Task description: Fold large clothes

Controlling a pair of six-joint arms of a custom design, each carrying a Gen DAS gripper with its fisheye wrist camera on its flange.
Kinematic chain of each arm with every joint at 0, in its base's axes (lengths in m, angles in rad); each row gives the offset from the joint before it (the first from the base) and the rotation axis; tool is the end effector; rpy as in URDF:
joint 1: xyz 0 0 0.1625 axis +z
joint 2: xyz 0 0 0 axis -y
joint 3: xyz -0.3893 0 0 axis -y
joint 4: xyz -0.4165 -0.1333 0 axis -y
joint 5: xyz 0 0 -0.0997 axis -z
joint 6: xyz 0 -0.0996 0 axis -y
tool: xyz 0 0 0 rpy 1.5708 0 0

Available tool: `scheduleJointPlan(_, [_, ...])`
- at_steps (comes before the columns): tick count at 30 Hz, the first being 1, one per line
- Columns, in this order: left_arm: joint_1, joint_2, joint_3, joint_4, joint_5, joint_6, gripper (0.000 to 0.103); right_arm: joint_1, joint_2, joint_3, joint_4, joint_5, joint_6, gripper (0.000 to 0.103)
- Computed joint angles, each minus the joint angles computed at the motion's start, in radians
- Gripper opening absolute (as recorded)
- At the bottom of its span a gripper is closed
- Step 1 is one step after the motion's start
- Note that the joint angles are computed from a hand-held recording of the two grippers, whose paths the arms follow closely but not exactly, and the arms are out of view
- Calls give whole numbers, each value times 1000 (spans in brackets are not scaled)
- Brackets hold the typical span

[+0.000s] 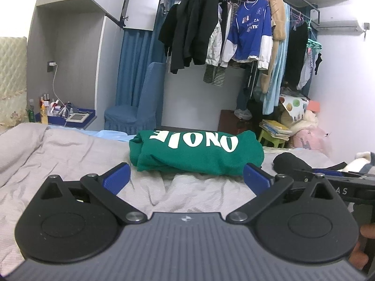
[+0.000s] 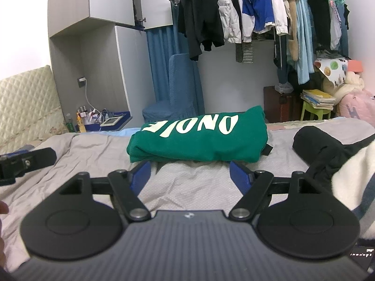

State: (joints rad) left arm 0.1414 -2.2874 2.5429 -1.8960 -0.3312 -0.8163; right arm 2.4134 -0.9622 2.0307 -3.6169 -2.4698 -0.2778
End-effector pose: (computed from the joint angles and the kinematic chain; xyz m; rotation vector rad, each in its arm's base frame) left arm -0.2144 -0.2603 0.3254 0.6237 2.1552 -1.4765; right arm 0.4326 -0.3116 0.1649 0.6796 -2.1287 1.3965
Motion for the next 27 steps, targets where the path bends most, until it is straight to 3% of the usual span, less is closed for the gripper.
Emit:
scheduleJointPlan(4, [-7,-1,-20,109,10,-83,103,2,5,0,-23,-8,-7,103])
scheduleJointPlan(8, [-15,-9,-26,156,13,-117,103,9,16,-5,-33,-37,-12,103])
scheduleJointPlan(27, [-87,-37,-68,462,26,-357,103,33,14,9,-12,-46,35,103])
